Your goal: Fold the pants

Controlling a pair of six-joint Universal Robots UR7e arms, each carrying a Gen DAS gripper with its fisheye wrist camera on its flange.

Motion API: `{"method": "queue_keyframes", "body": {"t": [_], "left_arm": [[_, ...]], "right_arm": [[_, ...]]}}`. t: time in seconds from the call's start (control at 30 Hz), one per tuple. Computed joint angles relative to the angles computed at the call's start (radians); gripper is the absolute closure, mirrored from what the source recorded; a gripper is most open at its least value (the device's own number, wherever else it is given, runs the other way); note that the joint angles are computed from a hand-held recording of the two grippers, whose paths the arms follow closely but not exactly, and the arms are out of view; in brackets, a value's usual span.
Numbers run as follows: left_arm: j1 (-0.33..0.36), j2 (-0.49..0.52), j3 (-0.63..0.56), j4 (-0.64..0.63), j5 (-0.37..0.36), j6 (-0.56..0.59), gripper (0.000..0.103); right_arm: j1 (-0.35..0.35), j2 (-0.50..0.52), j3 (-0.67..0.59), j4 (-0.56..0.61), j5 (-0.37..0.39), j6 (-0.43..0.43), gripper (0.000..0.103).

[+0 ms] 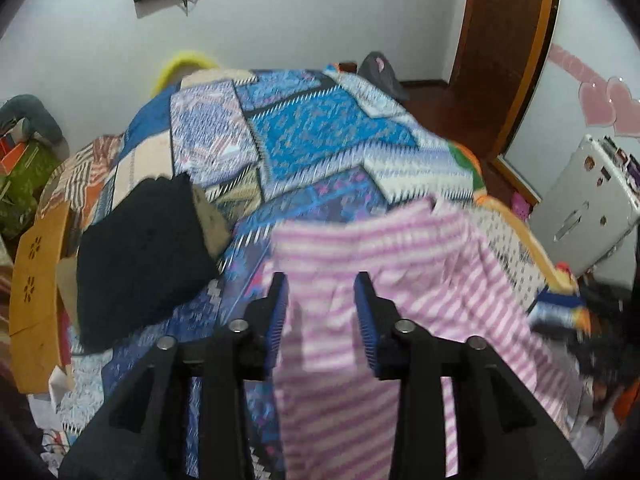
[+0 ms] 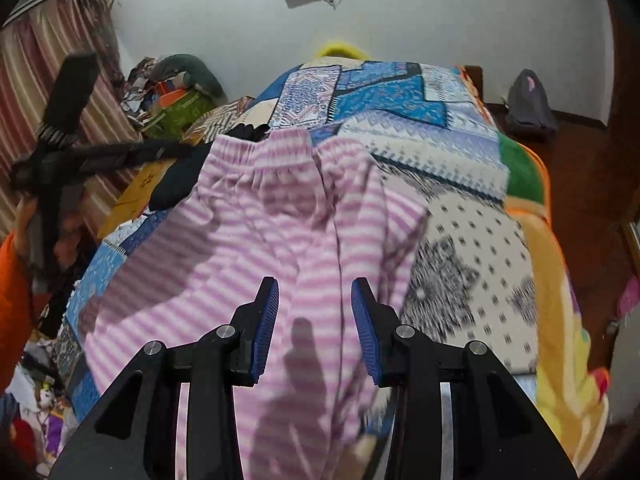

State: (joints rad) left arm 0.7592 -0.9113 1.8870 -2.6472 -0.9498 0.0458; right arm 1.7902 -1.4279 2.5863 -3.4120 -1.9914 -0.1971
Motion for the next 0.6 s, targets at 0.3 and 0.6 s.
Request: {"method": "queue_keyframes", "body": {"t": [0.3, 0.6], "left_arm": [[0.046, -0.056, 0.074, 0.057, -0.026, -0.047, 0.063], [0.050, -0.050, 0.085, -0.007, -0.026, -0.018, 0.052]], "right_arm": [[0.012, 0.165, -0.174, -0.010, -0.048, -0.123, 0.068], [-0.012, 0.160, -0.202, 0.044, 0.013, -0.105, 0.097]]}}
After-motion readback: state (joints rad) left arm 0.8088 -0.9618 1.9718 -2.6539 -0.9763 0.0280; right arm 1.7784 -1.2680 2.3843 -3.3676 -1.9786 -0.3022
